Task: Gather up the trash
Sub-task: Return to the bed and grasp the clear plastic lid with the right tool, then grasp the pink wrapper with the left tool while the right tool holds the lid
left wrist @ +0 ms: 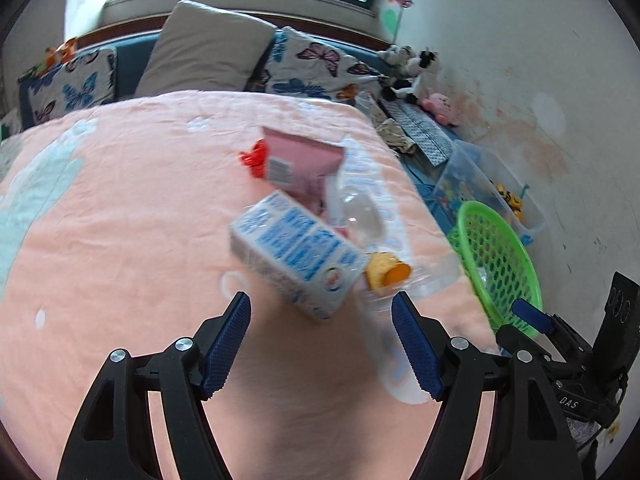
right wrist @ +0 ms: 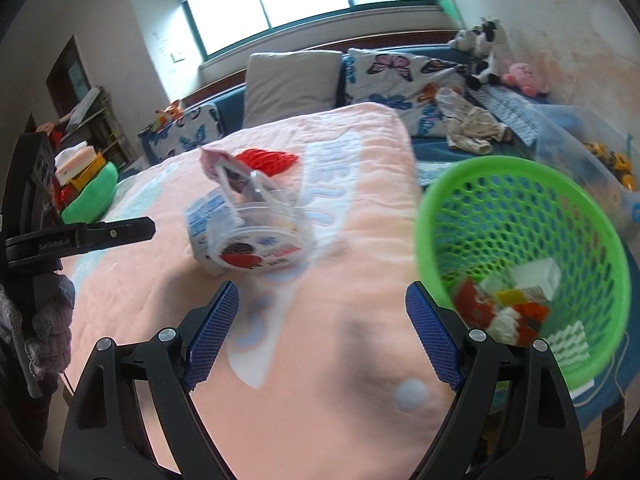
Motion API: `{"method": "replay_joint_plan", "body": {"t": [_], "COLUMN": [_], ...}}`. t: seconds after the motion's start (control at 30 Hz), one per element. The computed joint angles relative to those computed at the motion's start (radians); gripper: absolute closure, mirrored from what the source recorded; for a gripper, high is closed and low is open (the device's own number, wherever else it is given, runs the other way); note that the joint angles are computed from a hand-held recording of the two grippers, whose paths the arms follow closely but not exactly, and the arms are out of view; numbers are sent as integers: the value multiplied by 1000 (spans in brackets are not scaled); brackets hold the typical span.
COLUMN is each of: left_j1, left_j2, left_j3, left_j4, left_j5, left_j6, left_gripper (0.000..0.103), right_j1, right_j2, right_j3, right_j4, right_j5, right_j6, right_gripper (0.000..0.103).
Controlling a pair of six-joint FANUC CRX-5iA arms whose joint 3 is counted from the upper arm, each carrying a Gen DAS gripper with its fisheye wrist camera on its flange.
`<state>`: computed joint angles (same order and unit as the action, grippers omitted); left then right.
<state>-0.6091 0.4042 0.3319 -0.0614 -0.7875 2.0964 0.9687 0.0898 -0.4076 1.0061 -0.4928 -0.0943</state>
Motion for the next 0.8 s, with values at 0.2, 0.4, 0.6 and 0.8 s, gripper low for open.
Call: {"method": "replay_joint_plan", "body": {"t": [0.2, 0.4, 0.6, 0.8], "left_j1": [19, 32, 48, 58], "left_j2": [-29, -47, -53, -56], "left_j3": [-54, -88, -109, -121], "left_j4": [2, 7, 19, 30], "left_j5": [16, 32, 39, 44], "left_j6": [14, 25, 21, 19], "left_gripper": [33, 33, 33, 33], "right_j1": [-2, -12, -17, -33], "right_j2": [62, 127, 186, 221], "right_j3": [82, 184, 277, 327], "right_j4": [-59, -178, -303, -391], "right_j5": [30, 46, 12, 26], "right_j6": [101, 238, 390, 468], "right_gripper": [14, 8, 5, 5]}}
